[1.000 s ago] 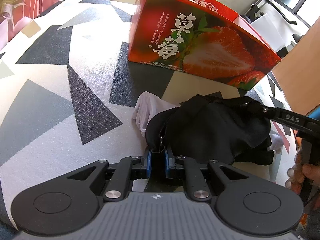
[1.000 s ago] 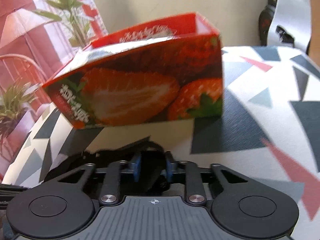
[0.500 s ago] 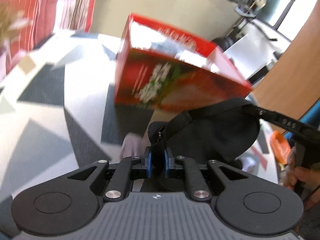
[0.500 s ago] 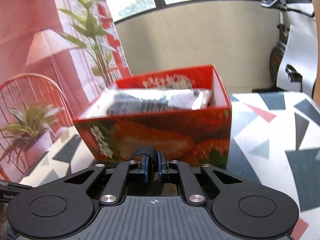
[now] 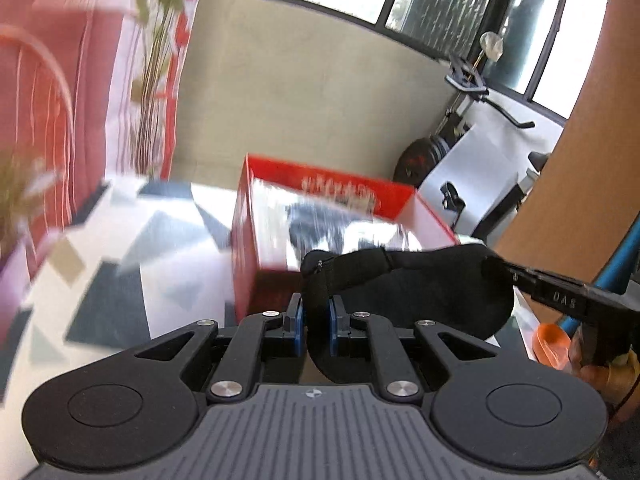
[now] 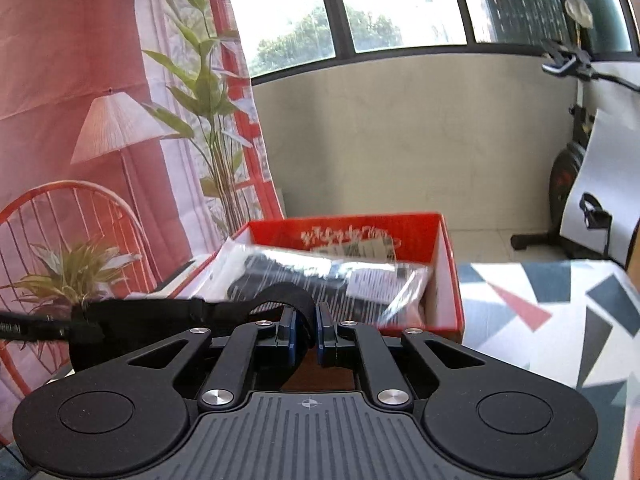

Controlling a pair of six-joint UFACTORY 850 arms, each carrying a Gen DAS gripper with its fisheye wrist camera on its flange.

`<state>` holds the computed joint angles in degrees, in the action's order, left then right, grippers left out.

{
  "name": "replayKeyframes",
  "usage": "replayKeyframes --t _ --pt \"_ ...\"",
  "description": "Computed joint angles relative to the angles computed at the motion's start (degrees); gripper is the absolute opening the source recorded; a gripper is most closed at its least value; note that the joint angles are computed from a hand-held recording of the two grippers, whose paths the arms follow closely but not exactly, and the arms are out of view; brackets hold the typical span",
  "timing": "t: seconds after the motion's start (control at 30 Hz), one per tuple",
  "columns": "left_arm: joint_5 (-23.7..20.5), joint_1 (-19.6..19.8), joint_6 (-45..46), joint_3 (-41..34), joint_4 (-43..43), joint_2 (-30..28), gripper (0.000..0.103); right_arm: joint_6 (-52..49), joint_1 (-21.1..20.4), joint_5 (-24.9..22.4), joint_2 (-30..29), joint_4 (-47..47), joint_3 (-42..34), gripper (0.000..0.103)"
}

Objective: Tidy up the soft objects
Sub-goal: 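Carry the black fabric with both tools and lower it into the red box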

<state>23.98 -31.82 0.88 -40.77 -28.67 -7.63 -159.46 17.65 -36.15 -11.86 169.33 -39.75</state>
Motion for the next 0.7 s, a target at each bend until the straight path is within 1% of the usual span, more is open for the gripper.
replayKeyframes --t 0.1,0.23,0.27,0.37,0.4,0.57,0.7 --pt "0.9 0.0 5.0 -2.0 -3.1 -0.6 0.013 -1.2 -0.1 0.5 -0.9 0.4 -1.9 0.009" --pt "1.5 0.6 8.5 -6.2 -5.7 -3.9 0.013 -5.6 0.2 1.5 -3.1 3.4 -5.1 0.009" --pt "1.3 0.9 8.5 -7.4 -5.9 -4.9 0.013 -6.3 0.1 1.7 -3.8 4.0 -6.0 0.009" --pt "-0.3 2.5 3.6 -10.6 -3.2 -7.5 0.012 -7.2 -0.4 2.5 -5.7 4.7 -8.7 0.009" --pt "-0.3 2.8 3.4 -11.3 -3.2 -8.1 0.012 -7.1 -0.6 2.7 -6.4 4.5 -9.6 0.009" --pt "-1.5 3.7 9.7 -17.0 -7.7 -13.4 0.013 -10.2 -1.7 3.5 -11.0 6.9 -14.4 0.009" --pt "-3.6 3.9 14.7 -21.4 -10.4 -17.4 0.013 -12.6 -2.2 5.0 -15.2 9.2 -18.3 0.009"
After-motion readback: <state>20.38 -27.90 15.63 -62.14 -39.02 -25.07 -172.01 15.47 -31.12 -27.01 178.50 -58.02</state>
